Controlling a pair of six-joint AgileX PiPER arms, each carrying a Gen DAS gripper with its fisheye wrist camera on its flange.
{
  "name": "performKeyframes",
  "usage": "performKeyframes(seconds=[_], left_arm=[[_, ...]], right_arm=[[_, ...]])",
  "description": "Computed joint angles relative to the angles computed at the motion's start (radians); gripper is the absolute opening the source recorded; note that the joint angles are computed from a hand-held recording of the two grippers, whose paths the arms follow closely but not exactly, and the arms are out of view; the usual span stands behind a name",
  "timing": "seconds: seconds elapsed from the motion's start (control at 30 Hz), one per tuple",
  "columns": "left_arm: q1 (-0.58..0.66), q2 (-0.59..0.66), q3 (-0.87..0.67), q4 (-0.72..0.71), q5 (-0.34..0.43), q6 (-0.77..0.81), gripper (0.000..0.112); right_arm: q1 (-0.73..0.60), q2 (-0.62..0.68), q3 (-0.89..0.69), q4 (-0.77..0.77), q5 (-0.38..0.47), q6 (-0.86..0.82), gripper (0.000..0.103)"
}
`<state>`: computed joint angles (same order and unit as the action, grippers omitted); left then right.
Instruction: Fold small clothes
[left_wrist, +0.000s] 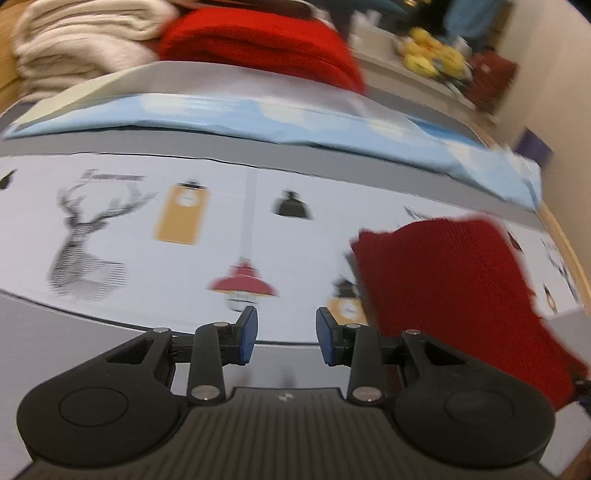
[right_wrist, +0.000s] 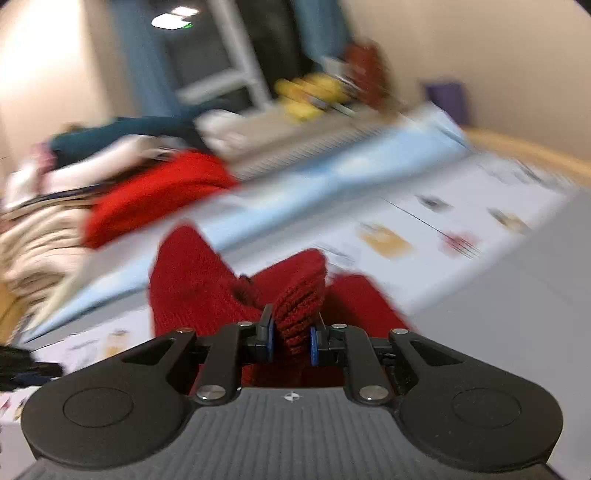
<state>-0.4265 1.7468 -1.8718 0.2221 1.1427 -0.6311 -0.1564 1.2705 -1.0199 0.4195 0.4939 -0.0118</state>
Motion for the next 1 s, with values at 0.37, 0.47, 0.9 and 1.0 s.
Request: performKeyframes(seconds=[0.37,0.47,0.9,1.0], left_arm=[[-0.112,0.159,-0.044,-0.176,-0.112,0.033,0.055],[-0.107,0.183,-0.05,-0.222,-0.148,0.014,0.062],[-0.002,0.234,0.148,-0.661,-0.447,0.047,0.09],[-0.011,0.245,0.184,-0.699,-0.514,0.022,0.093]], right_arm=[[-0.332,0.264,-0.21,0.424,0.352,-0.386,0.07],[-0.304,0.406,-0.357,0.4,0.45,-0.426,0.085],[-0.254,0.591,-0.419,0.207,0.418,-0.238,0.073],[-0.264,0.588,-0.409,0.281,0.431,-0.283,0.051]])
